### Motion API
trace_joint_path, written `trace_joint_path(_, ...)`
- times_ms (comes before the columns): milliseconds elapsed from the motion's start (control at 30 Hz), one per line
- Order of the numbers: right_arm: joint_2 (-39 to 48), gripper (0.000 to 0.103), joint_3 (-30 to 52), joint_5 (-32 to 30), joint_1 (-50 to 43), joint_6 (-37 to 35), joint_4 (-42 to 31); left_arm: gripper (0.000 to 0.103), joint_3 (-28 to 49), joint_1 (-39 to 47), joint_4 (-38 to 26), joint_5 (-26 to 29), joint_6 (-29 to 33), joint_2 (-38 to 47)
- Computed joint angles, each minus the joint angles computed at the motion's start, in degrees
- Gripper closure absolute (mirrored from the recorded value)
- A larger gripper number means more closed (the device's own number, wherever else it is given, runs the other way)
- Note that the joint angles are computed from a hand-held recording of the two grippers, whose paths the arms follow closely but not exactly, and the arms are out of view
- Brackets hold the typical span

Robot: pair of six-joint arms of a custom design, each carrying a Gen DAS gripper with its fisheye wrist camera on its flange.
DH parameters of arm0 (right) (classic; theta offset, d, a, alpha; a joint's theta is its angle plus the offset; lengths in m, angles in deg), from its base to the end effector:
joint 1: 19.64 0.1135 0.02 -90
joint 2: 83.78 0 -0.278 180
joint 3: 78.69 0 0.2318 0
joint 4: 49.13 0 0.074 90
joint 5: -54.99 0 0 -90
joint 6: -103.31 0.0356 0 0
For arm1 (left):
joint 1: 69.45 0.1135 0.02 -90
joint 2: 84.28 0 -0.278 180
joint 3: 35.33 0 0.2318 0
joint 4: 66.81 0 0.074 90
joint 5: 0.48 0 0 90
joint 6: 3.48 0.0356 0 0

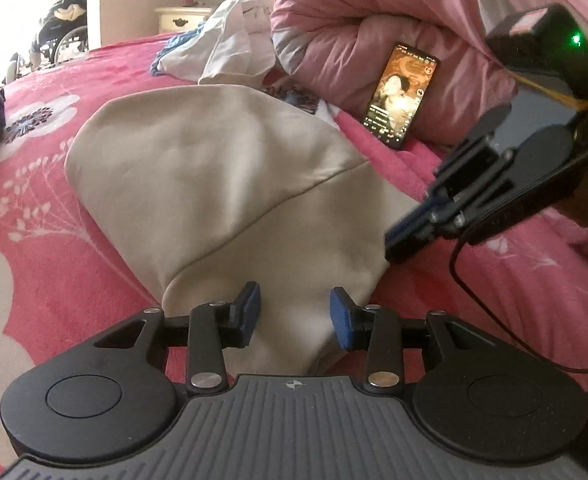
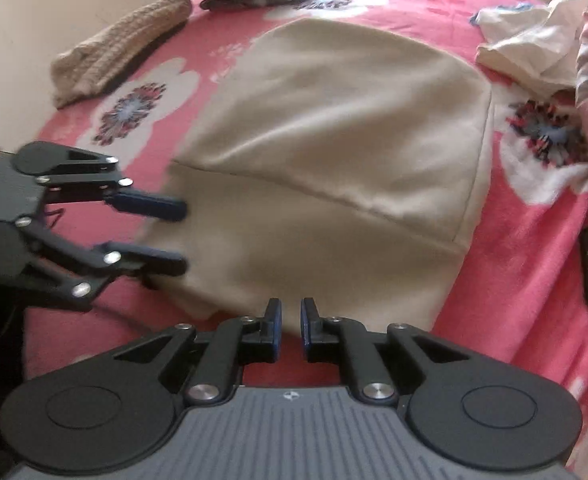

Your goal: Fold clothes

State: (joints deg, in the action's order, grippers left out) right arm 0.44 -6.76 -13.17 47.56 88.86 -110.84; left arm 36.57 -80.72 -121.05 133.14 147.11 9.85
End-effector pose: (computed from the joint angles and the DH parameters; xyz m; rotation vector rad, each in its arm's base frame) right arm 0.1083 0.2235 0.2378 0.2683 2.6748 0.1923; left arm 0.2678 -0.0784 0.2061 1.5668 1.9593 -0.7873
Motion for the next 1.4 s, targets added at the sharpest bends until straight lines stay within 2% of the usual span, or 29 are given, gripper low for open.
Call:
trace_joint_path(100, 3.4, 0.096, -2.8, -3.9, -0.8, -0.4, 2.4, 0.063, 1.2, 0.0, -2.4, -0.5, 0.1, -0.6)
trace_joint_path(200, -1.2, 0.096, -3.7, -1.7, -0.1, 2.0, 1.6, 0.062, 6.2, 2.8, -8.8, 1.1, 0.9, -0.4)
trace_joint_path(300, -8.6, 0.095, -3.9, 3.7, 1.4, 7.0, -2.6, 0.058, 11.1, 4.3, -11.4, 3.1, -2.9, 0.6)
trace_joint_path(400, -13.4, 0.094, -4.0, 8.8, 0.8, 7.7, -3.7, 0.055, 12.1, 2.3, -6.5, 1.7, -10.9, 0.7)
trace_joint_path(533, -17.2, 0.089, -6.4, 10.6, -4.4, 0.4, 1.5, 0.055, 10.8, -2.2, 2.5, -4.2, -19.8, 0.4)
trace_joint_path(633, -20.7, 0.089, -7.0, 12.8, -4.2, 0.6, 1.5, 0.055, 9.8, -4.4, 6.6, -7.4, -21.8, 0.6)
trace_joint_path(700, -21.4, 0.089, -6.6, 13.6, -4.0, 2.1, 0.7, 0.055, 9.3, -6.5, 7.7, -11.8, -22.6, 1.2)
trace_joint_path(767, -19.5, 0.089, -5.8, 13.0, -5.0, 1.3, -0.5, 0.055, 9.4, -8.1, 7.9, -15.7, -23.9, 2.2)
trace_joint_path(833, -16.0, 0.089, -5.9, 11.7, -6.0, -0.9, -0.6, 0.054, 9.2, -8.5, 8.1, -16.7, -24.0, 2.1)
trace_joint_path(933, -9.1, 0.091, -9.9, 3.4, -8.4, -2.0, 3.7, 0.053, 10.8, -8.5, 6.3, -16.8, -24.3, 3.0)
trace_joint_path(967, -6.5, 0.093, -10.5, 3.0, -7.8, -2.0, 4.5, 0.053, 11.2, -8.6, 5.7, -17.0, -24.5, 3.2)
trace_joint_path(1067, -5.8, 0.091, -7.1, 4.7, -7.8, -3.6, 1.3, 0.053, 12.4, -8.9, 4.3, -17.6, -25.2, 3.8)
trace_joint_path(1167, -7.9, 0.091, -3.9, 9.7, -8.4, -4.7, -1.0, 0.052, 13.7, -10.1, 3.0, -19.5, -27.4, 4.0)
trace_joint_path(1267, -7.3, 0.09, -3.4, 13.3, -10.2, -7.4, 0.6, 0.051, 15.7, -11.7, 0.9, -22.3, -29.5, 4.6)
trace_joint_path(1333, -5.5, 0.09, -5.9, 12.0, -11.9, -9.0, 3.6, 0.051, 16.9, -12.6, -0.2, -23.6, -30.5, 5.1)
trace_joint_path(1367, -4.5, 0.095, -6.9, 11.4, -12.4, -9.6, 4.8, 0.05, 17.4, -12.8, -0.7, -23.9, -30.9, 5.3)
trace_joint_path(1400, -3.6, 0.095, -7.6, 11.1, -12.8, -10.2, 5.7, 0.049, 17.5, -13.2, -0.8, -24.4, -31.3, 5.3)
